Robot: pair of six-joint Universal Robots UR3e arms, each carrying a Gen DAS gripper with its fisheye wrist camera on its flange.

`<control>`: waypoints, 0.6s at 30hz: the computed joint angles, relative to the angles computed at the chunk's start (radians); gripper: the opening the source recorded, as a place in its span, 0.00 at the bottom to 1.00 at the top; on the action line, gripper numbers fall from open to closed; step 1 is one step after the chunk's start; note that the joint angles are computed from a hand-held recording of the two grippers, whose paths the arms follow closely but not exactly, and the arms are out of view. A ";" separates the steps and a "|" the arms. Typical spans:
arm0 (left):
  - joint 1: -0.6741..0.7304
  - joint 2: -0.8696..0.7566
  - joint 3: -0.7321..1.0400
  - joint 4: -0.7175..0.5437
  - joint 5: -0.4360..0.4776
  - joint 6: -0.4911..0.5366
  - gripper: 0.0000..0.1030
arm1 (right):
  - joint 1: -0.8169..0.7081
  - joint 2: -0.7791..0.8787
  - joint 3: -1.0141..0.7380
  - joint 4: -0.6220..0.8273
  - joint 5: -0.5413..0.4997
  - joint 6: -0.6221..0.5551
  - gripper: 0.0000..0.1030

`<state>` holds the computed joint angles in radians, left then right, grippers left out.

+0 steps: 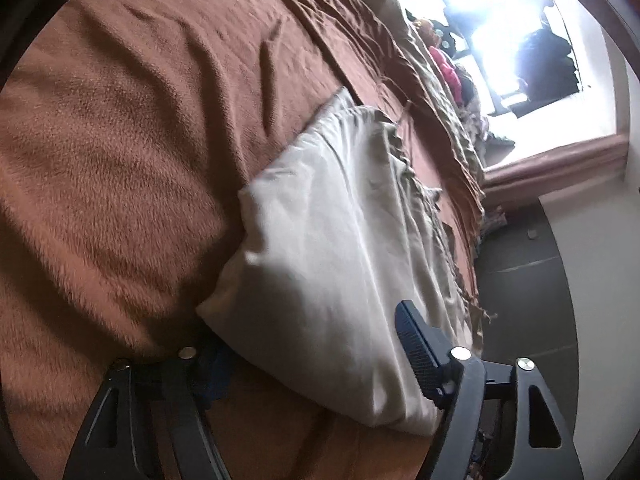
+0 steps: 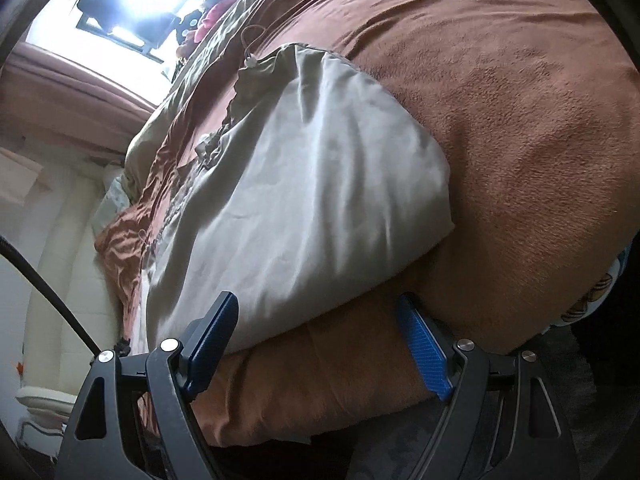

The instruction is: Fold large clothes

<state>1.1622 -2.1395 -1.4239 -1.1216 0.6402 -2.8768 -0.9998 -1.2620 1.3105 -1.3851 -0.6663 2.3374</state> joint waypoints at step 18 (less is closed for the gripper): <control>0.106 0.272 -0.341 0.145 -0.037 -0.011 0.09 | -0.042 0.040 0.010 -0.060 0.059 0.031 0.15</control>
<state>1.2685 -1.8672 -1.7648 -0.9770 0.6030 -2.8882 -1.0421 -1.2215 1.3200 -1.4450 -0.6070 2.3687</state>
